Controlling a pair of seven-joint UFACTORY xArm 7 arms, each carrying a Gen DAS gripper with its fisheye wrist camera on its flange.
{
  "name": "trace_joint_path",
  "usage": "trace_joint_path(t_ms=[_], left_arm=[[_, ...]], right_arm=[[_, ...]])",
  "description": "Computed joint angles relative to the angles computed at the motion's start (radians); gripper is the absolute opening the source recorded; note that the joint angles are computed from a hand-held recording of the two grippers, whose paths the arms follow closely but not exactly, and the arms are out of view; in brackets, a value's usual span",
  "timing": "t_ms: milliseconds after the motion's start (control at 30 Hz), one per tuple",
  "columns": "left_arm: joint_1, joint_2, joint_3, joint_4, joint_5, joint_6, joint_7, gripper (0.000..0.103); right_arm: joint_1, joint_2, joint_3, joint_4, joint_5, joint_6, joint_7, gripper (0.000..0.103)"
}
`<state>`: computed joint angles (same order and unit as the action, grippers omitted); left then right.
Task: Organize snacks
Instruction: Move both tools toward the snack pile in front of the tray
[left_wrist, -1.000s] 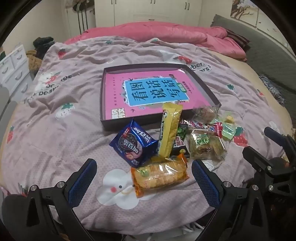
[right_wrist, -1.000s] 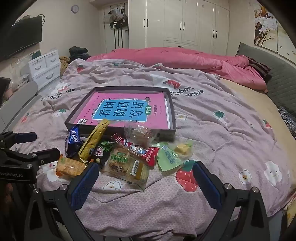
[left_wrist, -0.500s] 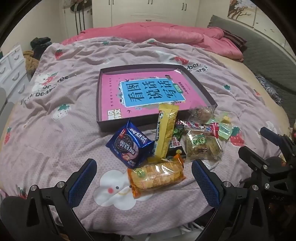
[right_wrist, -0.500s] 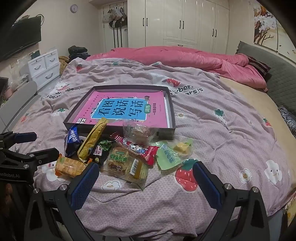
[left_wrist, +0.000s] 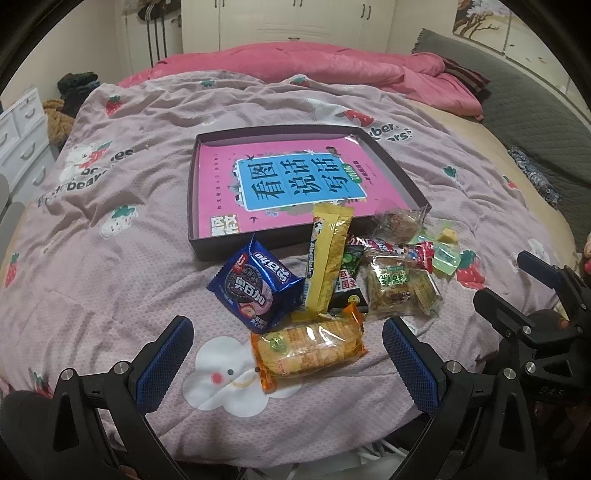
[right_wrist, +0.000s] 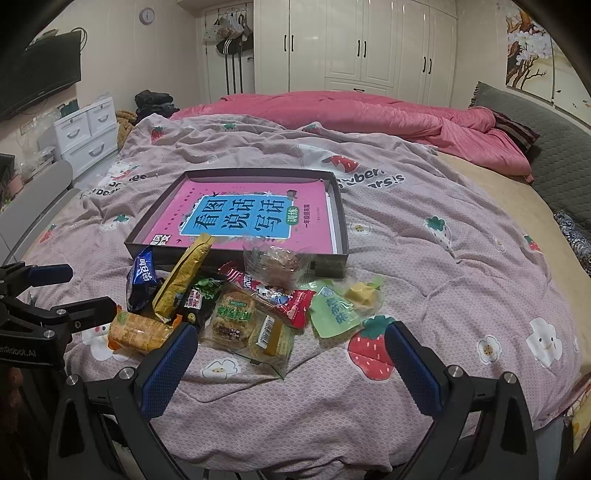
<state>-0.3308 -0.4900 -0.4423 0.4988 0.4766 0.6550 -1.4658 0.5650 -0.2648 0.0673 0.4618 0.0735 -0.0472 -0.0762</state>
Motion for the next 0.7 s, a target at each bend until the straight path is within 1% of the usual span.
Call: trace_joint_path(t_ms=[167,300,700], left_arm=[[-0.001,-0.003,0.003,-0.006,0.001,-0.012,0.000,0.101],[-0.001,-0.005,0.000,-0.007,0.002,-0.015,0.000,0.101],[0.000,-0.005,-0.003,-0.008,-0.004,-0.032,0.008,0.101]], right_arm=[[0.001,0.002,-0.002,0.005,-0.001,0.001,-0.001,0.102],[-0.020,-0.006,0.021,0.002,-0.010,0.002,0.011,0.102],[-0.025,-0.010,0.019,-0.002,-0.021,-0.010,0.033,0.102]])
